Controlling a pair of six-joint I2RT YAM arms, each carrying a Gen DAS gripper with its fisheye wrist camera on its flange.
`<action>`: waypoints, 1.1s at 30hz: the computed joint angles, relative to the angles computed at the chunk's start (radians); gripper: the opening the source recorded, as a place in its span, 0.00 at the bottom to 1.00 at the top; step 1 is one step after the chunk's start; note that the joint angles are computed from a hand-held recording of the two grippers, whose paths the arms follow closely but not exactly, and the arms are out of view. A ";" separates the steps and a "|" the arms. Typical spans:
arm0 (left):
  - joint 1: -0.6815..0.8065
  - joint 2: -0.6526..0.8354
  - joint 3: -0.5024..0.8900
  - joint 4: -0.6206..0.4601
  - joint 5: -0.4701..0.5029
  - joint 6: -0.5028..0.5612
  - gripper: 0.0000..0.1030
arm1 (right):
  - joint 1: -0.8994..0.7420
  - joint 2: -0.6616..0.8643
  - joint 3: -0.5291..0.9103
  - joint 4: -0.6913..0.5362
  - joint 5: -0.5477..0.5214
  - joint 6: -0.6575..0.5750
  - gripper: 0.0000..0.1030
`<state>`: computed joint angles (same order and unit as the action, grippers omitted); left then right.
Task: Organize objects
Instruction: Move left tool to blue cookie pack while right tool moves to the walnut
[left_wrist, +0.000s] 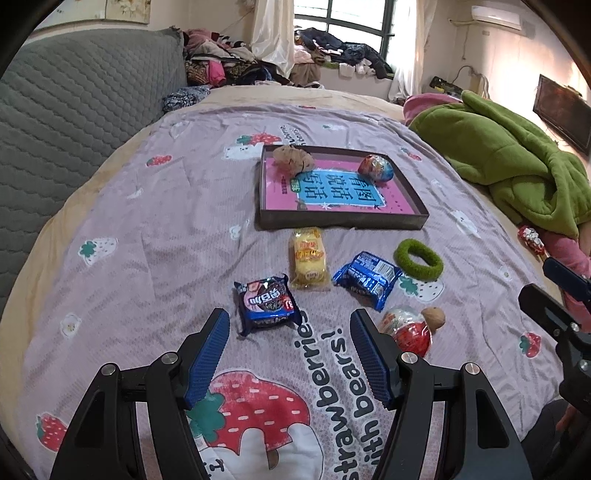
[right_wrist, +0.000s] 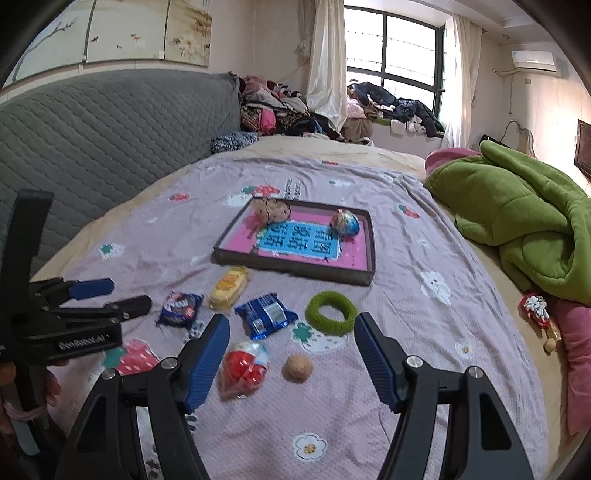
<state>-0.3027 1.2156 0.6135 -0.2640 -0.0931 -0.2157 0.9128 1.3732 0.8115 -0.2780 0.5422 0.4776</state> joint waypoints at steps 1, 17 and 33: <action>-0.001 0.008 -0.007 0.011 -0.003 -0.002 0.67 | -0.003 0.008 -0.009 0.009 0.000 -0.001 0.67; -0.014 0.141 -0.080 0.182 -0.013 -0.015 0.67 | -0.081 0.103 -0.130 0.181 -0.080 -0.083 0.67; 0.015 0.314 -0.055 0.281 -0.003 -0.040 0.67 | -0.172 0.218 -0.174 0.315 -0.173 -0.115 0.67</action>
